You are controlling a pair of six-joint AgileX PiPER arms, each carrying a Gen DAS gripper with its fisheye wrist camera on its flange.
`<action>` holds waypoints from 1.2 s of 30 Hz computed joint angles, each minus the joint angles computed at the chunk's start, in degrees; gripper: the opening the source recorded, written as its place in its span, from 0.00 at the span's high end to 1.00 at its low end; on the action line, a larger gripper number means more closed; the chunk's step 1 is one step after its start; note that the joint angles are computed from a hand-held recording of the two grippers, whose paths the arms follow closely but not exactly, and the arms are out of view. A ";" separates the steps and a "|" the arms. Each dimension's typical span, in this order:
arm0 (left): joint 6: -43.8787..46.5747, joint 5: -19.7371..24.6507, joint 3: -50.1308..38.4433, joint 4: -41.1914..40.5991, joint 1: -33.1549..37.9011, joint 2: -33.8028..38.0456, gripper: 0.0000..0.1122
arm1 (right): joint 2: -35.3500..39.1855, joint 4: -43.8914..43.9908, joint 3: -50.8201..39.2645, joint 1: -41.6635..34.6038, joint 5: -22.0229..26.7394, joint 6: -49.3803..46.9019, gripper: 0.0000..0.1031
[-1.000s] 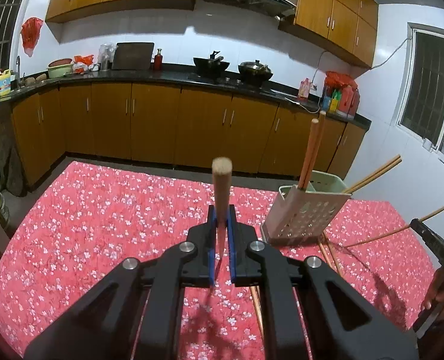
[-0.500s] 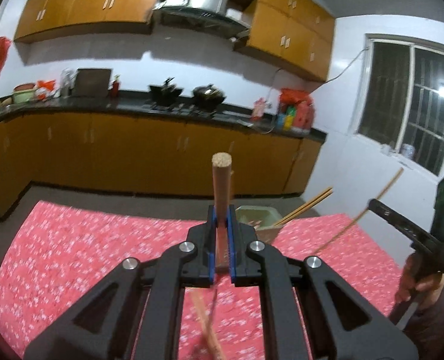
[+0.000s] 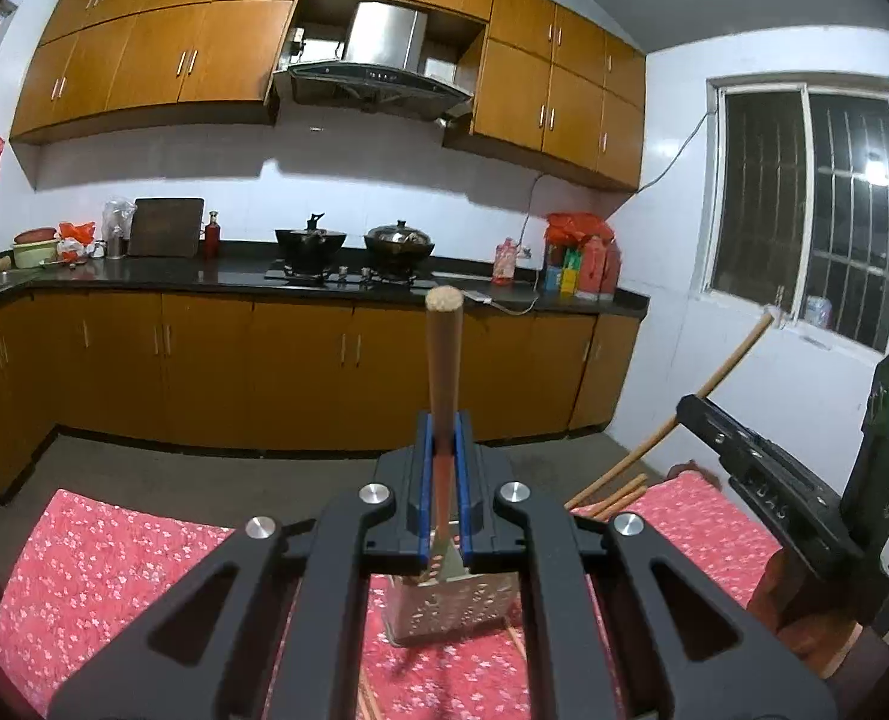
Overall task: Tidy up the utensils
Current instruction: 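Lift both held chopsticks upright and carry them over the white utensil holder, then open the left gripper while the right gripper opens, dropping chopsticks into the holder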
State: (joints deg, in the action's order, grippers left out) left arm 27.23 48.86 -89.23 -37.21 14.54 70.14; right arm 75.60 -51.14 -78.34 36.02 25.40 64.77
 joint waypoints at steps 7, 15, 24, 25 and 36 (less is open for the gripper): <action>-2.93 -4.13 2.03 5.96 -5.30 3.17 0.93 | 4.70 10.14 -1.15 -2.36 -1.39 -7.02 0.93; -4.79 -5.33 3.84 7.25 -5.96 6.71 0.91 | 7.08 24.42 -2.77 -3.07 0.66 -19.79 0.90; -1.94 -4.34 5.50 1.90 -1.99 3.50 0.79 | 0.40 17.35 1.29 -2.35 -0.35 -12.50 0.61; -1.21 -3.89 5.85 0.61 -1.01 2.81 0.79 | -1.12 15.75 2.43 -2.20 -0.53 -10.84 0.61; 12.23 6.41 17.38 -13.78 20.08 -7.52 0.75 | -11.11 15.01 16.48 -5.15 8.42 -8.01 0.61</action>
